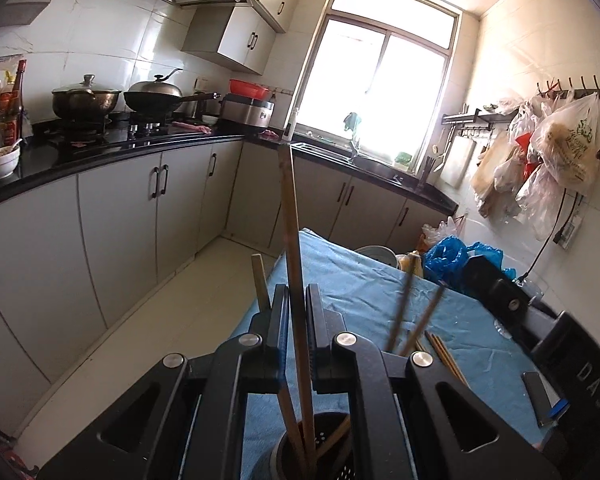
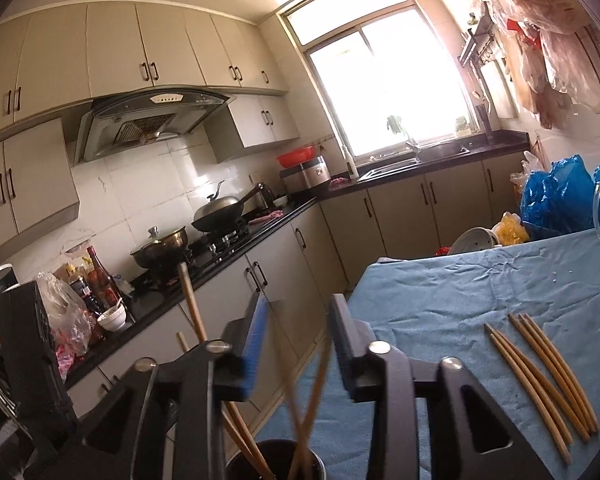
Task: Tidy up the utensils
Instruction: 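Lower both chopsticks into the cup and open both grippers, then move both open tools back over the remaining chopsticks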
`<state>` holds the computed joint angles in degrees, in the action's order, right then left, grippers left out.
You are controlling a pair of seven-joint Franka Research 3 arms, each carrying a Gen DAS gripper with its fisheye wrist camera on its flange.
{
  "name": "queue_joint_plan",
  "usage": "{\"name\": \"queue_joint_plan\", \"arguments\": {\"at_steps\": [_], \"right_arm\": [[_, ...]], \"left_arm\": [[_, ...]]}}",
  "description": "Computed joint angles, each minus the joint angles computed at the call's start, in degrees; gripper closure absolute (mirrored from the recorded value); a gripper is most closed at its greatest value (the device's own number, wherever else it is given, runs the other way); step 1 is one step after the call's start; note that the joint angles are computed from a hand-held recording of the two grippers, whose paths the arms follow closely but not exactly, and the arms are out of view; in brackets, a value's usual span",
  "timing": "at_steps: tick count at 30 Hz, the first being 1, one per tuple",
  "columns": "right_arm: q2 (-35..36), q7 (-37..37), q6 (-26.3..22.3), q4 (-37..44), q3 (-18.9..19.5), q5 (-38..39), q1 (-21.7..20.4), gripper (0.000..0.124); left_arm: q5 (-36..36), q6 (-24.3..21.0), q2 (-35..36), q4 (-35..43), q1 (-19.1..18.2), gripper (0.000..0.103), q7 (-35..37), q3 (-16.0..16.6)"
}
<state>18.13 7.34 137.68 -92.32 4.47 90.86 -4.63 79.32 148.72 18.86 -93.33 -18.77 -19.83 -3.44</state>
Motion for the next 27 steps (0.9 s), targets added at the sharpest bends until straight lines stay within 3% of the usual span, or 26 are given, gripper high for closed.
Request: {"name": "queue_joint_plan", "arguments": {"at_steps": [4, 6, 8, 13, 18, 23, 27], "right_arm": [[-1.85, -0.38, -1.04, -1.66, -0.71, 0.29, -0.84, 0.083], [-2.79, -0.94, -1.22, -2.56, -1.32, 0.98, -1.25, 0.075], [-3.53, -1.31, -1.22, -3.34, -2.13, 1.43, -1.65, 0.071], [-4.61, 0.87, -1.33, -5.04, -4.32, -1.08, -2.91, 0.067], [-6.24, 0.37, -1.15, -8.50, -5.79, -2.32, -4.40, 0.064], [-7.78, -1.80, -0.78, -12.00, -7.30, -3.59, -5.36, 0.062], [-8.36, -2.52, -0.76, -13.43, -8.23, -4.26, -6.09, 0.059]], "left_arm": [[-0.97, -2.59, -2.34, -2.31, -0.65, 0.093, 0.68, -0.78], [-0.48, -4.11, -3.74, -3.54, -1.00, 0.076, 0.40, -1.41], [0.59, -6.98, -5.37, -5.01, -1.69, 0.071, -0.56, -2.28], [0.03, -11.77, -7.79, -6.90, -2.52, 0.068, 0.14, -5.20], [-1.37, -18.24, -8.47, -7.38, -4.96, 0.056, 1.86, -7.75], [-2.73, -25.86, -6.65, -5.12, -8.45, 0.054, 6.31, -9.35], [-2.44, -28.13, -4.64, -2.66, -10.97, 0.053, 10.04, -9.48]]}}
